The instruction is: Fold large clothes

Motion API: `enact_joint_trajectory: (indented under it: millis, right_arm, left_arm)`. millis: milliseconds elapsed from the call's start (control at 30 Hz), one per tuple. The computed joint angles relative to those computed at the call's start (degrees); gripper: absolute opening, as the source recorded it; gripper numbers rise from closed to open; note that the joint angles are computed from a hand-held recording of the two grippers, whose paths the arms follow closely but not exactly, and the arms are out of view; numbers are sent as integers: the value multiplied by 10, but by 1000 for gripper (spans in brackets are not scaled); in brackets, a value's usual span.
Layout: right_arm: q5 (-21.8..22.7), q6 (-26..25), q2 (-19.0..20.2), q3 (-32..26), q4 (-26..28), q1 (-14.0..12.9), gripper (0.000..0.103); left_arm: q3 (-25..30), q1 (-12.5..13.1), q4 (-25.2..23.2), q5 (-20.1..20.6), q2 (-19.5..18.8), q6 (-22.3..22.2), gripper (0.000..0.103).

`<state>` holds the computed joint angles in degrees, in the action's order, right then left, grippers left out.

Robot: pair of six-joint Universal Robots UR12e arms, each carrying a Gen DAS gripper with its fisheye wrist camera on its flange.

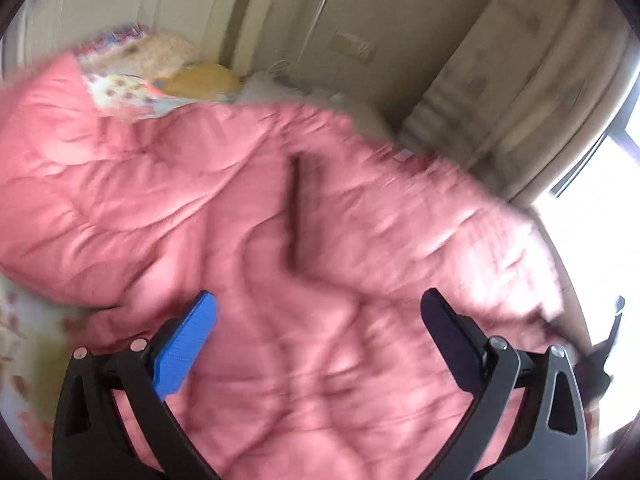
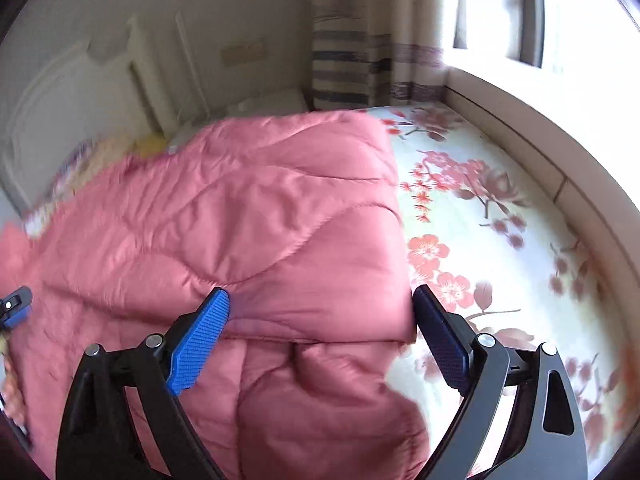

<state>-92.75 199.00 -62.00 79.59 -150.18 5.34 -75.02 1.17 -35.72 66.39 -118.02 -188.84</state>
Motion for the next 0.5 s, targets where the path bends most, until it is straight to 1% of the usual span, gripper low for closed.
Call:
enact_joint_trajectory:
  millis: [33, 67, 100, 133, 167, 200, 233, 267, 300, 333, 367, 400, 433, 500]
  right_arm:
    - [9, 5, 2, -2, 6, -2, 89]
    - [13, 6, 4, -5, 5, -4, 89]
    - [13, 4, 9, -12, 6, -6, 89]
    - [10, 1, 8, -9, 4, -5, 89]
    - [8, 0, 9, -11, 4, -4, 89]
    - [9, -2, 11, -12, 2, -6, 89]
    - [7, 1, 8, -10, 1, -2, 89]
    - [7, 4, 5, -4, -1, 0, 89]
    - [8, 6, 2, 1, -5, -1, 89]
    - [9, 7, 0, 4, -8, 0, 89]
    - [9, 7, -2, 7, -10, 0, 89]
    - [5, 10, -10, 16, -11, 4, 89]
    - [4, 10, -11, 16, -10, 5, 89]
    - [8, 9, -12, 17, -10, 5, 89]
  left_arm:
    - [11, -2, -4, -9, -4, -7, 101]
    - [29, -10, -11, 2, -10, 0, 101]
    - [44, -18, -17, 21, -15, 15, 101]
    - [62, -31, -25, 64, -21, 37, 101]
    - [94, -47, -48, 124, -37, 72, 101]
    - [115, -60, -67, 179, -48, 83, 101]
    - [141, -68, -95, 210, -64, 89, 99]
    - [168, -71, -131, 220, -82, 80, 96]
    - [188, -73, -164, 233, -96, 69, 88]
    - [193, -74, -173, 245, -109, 66, 91]
    - [188, -75, -158, 252, -111, 74, 96]
    - [172, -78, -120, 271, -108, 89, 100]
    - [164, -78, -105, 270, -107, 87, 100]
    - [166, -78, -110, 278, -106, 81, 100]
